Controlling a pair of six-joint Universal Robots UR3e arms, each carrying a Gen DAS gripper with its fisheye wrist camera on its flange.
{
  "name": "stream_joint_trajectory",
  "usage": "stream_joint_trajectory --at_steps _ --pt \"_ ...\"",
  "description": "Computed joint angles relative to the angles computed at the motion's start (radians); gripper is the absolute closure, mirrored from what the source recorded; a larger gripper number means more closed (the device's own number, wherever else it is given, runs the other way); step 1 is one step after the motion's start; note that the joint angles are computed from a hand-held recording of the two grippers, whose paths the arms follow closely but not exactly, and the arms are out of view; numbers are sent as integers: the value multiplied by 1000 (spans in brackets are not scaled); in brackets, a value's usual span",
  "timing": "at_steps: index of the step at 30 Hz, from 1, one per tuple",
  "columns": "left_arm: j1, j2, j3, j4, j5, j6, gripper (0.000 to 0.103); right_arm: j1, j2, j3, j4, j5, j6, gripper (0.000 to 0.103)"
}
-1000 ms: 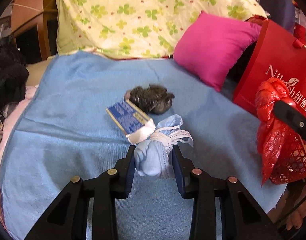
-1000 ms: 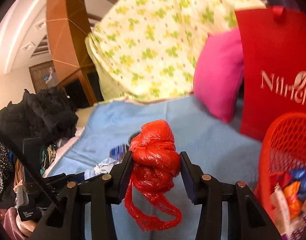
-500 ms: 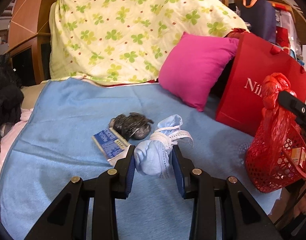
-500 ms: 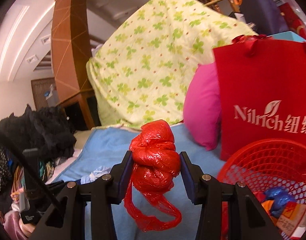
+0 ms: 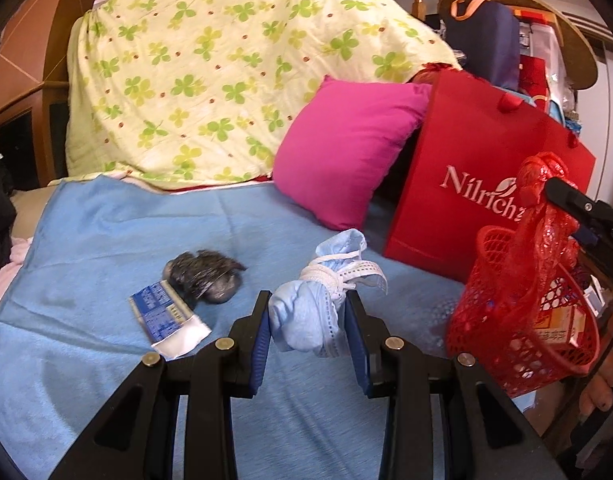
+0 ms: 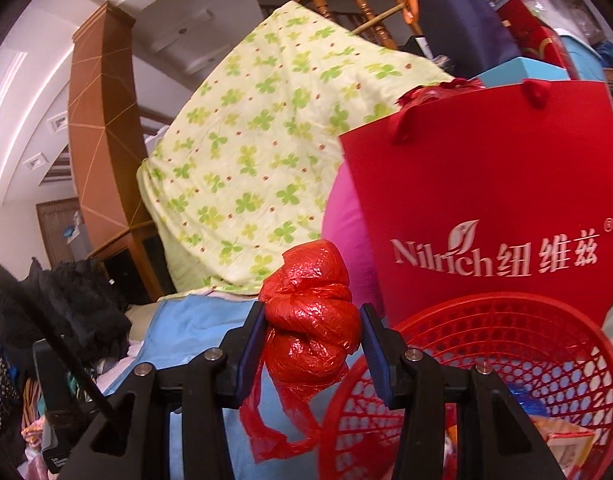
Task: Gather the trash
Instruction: 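Carry the mask and red bag over the red mesh wastebasket with both tools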
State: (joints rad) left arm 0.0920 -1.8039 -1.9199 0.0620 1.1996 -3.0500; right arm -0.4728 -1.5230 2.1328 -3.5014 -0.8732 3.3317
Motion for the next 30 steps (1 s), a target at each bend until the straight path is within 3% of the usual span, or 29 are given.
stream_joint_trajectory --at_steps 19,30 --pt "-131 7 102 -52 -41 -3 65 -171 -21 31 -70 71 134 54" --pt "-203 -23 151 -63 -55 -12 65 -247 -61 72 -55 85 153 53"
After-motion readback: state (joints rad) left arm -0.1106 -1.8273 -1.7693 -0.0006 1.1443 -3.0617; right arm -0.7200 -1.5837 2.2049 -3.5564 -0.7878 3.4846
